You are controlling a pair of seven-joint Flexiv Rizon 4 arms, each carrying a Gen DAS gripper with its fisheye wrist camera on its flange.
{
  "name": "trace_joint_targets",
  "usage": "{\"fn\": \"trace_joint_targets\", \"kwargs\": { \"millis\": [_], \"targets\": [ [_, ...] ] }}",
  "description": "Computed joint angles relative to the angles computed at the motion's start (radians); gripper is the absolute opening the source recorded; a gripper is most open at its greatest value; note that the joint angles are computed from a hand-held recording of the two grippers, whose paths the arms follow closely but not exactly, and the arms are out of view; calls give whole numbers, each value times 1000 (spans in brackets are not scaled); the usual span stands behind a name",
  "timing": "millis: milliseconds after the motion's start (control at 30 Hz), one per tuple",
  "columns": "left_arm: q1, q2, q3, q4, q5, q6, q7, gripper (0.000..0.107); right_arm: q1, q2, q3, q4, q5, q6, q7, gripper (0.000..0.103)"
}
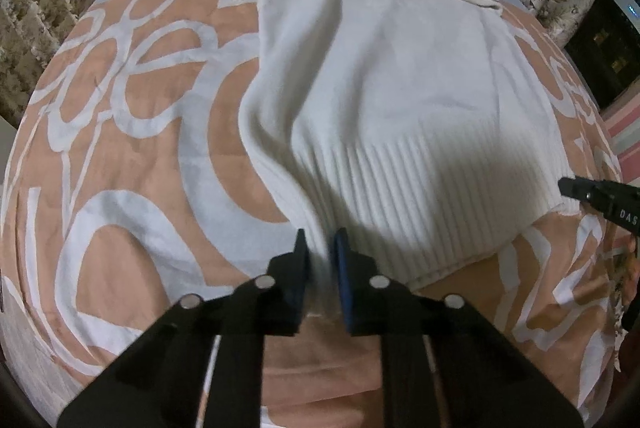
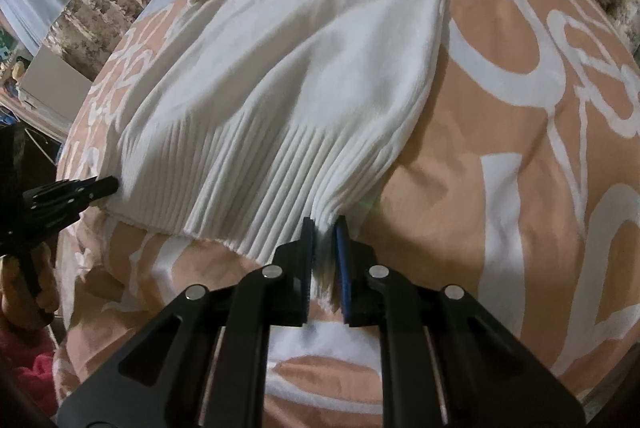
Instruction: Fold small clothes
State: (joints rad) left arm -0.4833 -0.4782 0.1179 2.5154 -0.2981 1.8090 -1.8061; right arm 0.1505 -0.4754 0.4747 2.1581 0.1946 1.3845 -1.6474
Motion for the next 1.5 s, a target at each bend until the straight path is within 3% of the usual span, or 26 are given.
{"fn": "trace_joint_targets", "kwargs": {
  "millis": [67, 367, 567, 700, 833, 967, 1133, 1333, 1500],
  "targets": [
    [38, 2, -24, -3, 17, 6, 4, 12, 9, 5, -9, 14, -9, 37, -10, 8],
    [-63, -60, 85, -89, -45, 52, 104, 11, 33, -23, -66, -12, -124, 143, 29, 7],
    [-92, -77, 137, -162, -92, 68, 209, 11, -45, -82, 2, -112, -178, 137, 19, 7],
    [-25, -76, 100, -216, -92, 92, 271, 11, -84, -129, 51, -206, -188, 123, 1, 7],
    [70, -87, 37, -272, -81, 101, 297, 10, -166, -214, 150, -355, -143, 78, -24, 7],
    [174, -115, -32, -342, -67, 110, 277, 8, -153, -267, 134, -482, -119, 61, -18, 7],
    [362, -167, -180, -459, -1, 66, 214, 8, -136, -365, 125, -688, -78, -30, -22, 7],
    [440, -252, -210, -633, 11, -36, 195, 8, -67, -503, 62, -974, -41, -171, 0, 7],
    [423, -332, -149, -777, -11, -147, 183, 8, 14, -587, -29, -1149, -30, -245, 23, 7]
  ]
}}
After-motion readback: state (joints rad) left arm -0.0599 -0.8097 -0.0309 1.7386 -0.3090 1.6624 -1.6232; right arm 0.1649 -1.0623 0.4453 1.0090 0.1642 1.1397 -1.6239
